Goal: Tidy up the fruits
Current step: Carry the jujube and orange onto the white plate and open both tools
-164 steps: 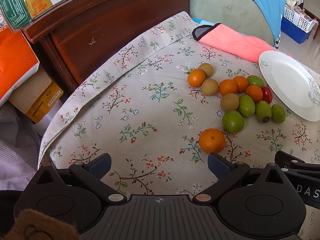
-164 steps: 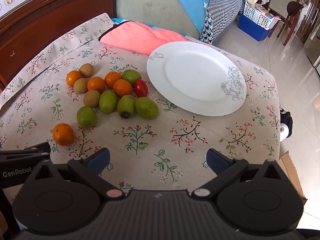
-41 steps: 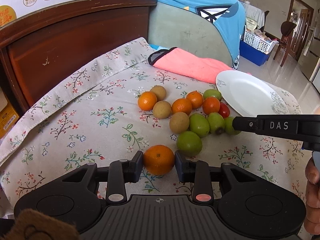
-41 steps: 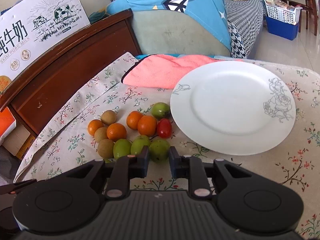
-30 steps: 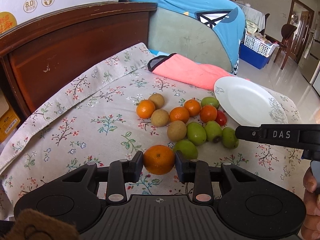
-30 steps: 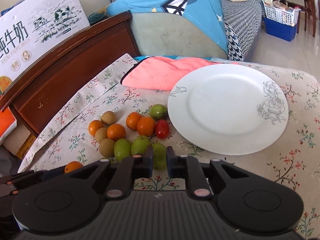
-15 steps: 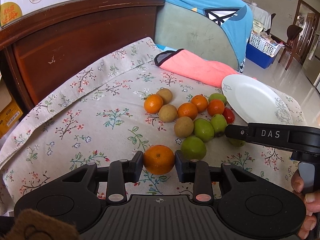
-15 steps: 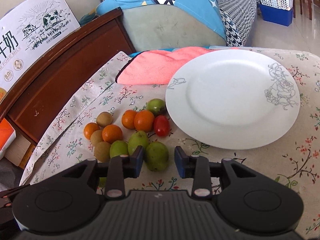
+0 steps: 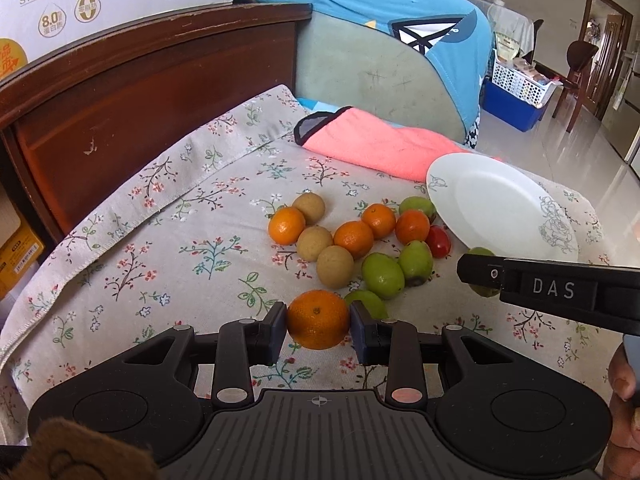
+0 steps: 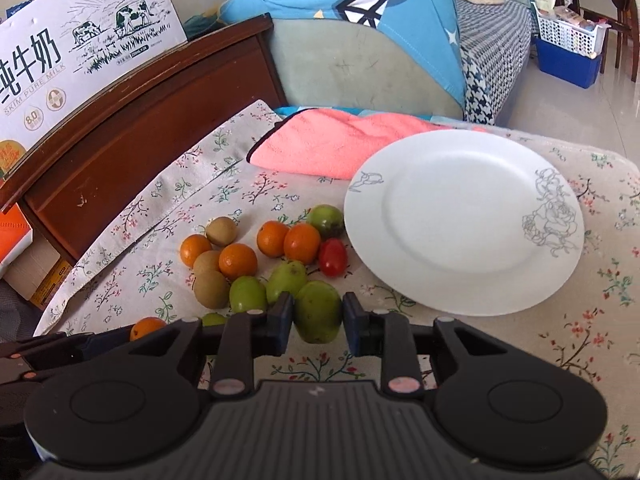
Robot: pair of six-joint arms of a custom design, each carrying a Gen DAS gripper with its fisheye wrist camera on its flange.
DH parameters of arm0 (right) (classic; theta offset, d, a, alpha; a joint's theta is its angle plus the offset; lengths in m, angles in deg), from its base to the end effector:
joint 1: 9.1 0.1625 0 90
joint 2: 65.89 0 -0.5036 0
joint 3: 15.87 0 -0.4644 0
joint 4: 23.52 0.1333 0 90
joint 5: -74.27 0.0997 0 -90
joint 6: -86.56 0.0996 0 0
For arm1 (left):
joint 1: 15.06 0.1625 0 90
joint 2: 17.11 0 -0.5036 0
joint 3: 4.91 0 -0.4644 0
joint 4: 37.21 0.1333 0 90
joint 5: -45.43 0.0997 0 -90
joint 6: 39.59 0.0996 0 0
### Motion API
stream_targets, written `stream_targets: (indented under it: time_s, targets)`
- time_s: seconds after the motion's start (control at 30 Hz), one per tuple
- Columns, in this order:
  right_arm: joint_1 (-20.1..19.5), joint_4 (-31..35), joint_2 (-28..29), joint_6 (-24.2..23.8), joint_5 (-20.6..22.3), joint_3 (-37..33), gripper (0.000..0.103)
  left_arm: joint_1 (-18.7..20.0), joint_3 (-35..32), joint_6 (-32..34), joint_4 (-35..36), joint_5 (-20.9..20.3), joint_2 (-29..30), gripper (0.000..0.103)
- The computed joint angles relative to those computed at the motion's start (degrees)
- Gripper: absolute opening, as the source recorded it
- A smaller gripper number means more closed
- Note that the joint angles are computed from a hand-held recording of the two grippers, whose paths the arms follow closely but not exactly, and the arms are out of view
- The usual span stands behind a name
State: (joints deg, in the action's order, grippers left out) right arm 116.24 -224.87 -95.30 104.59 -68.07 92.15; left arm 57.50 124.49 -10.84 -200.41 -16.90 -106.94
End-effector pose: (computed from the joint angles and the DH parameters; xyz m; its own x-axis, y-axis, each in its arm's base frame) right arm 0.4188 -0.4964 -0.0427 -0.8600 0.2084 0.4658 -0.2317 0.6537 -0.7204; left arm 0.0240 -0.5226 0.3520 -0.6883 0.3997 -0.6054 0.6623 0.6868 -0.2996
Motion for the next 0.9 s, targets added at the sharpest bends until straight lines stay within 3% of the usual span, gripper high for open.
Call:
stream_targets:
  time_s: [0.2,0.4,0.7,0.9]
  targets:
    - [0.8,1.7,-3.7,-3.1,1.9,1.9,0.027,-1.0,-0.5,0.5,1.2,-1.3,0.2,0.031]
    - [-0.5,0.5,-7.5,0.9,4.3,5.6,0.027,-1.1,-2.2,-0.3,3.1,-4.6,1.5,0.031]
    - [-2.1,-3.2,-9.4,3.8,3.7,8.6,0.027,-1.0,-4.7,0.0,5.3,-11.6,4.5,0.031]
    - [-3.3,-2.6,-10.3,6.8,3.8,9.5,0.027,-1.8,-5.2,1.5,4.2,-13.1,7.1,0.031]
